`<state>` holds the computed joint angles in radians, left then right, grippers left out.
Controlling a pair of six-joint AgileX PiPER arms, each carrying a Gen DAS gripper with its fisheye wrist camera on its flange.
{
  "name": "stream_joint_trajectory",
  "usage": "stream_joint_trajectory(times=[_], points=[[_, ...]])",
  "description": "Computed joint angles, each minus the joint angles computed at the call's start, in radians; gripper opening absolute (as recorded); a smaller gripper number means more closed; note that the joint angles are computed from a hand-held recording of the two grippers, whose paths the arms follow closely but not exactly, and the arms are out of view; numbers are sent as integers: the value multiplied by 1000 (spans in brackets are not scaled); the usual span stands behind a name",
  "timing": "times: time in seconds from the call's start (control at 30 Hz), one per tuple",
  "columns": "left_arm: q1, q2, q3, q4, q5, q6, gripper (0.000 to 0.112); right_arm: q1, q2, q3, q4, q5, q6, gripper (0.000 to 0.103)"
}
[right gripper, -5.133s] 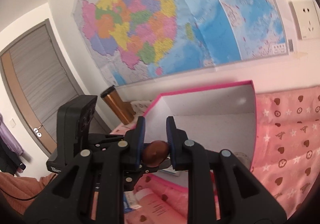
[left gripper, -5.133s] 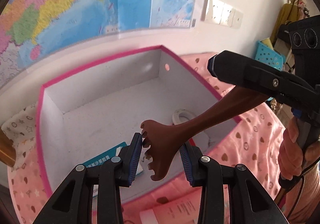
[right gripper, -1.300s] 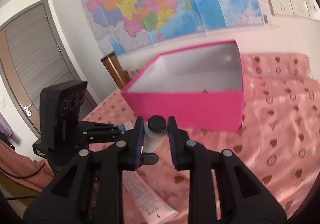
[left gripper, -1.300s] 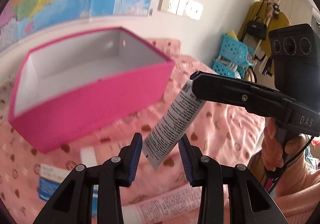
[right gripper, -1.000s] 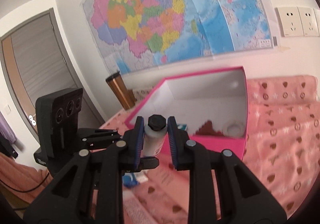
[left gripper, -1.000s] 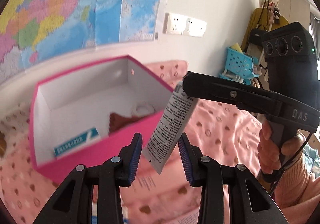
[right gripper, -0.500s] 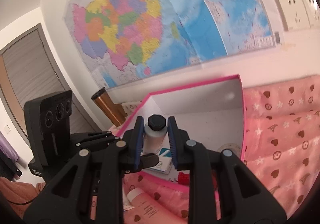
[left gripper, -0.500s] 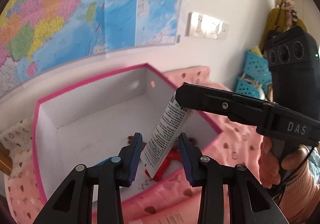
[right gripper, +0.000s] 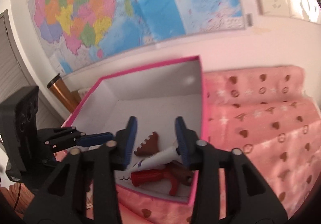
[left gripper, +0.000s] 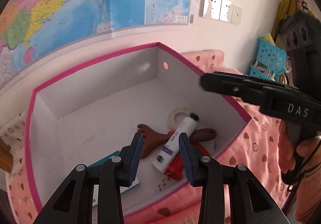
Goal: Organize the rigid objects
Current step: 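Move the right gripper back to the pink-and-white tube on the bedspread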
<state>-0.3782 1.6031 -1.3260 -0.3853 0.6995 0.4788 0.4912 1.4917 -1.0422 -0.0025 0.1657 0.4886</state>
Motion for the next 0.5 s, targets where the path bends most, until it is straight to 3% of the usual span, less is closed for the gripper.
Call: stream_joint_trajectory(times=[0.17,0.3,0.5], points=[[87,-102,101,-164,18,152,38,41,-86,72,-326,9,316,43],[173,-204,199,-291,56,284,39,88,-170,153,-474,-13,466,43],[271,-307,316,-390,124,405,43,163,-279,289,-434,-67,463,44]])
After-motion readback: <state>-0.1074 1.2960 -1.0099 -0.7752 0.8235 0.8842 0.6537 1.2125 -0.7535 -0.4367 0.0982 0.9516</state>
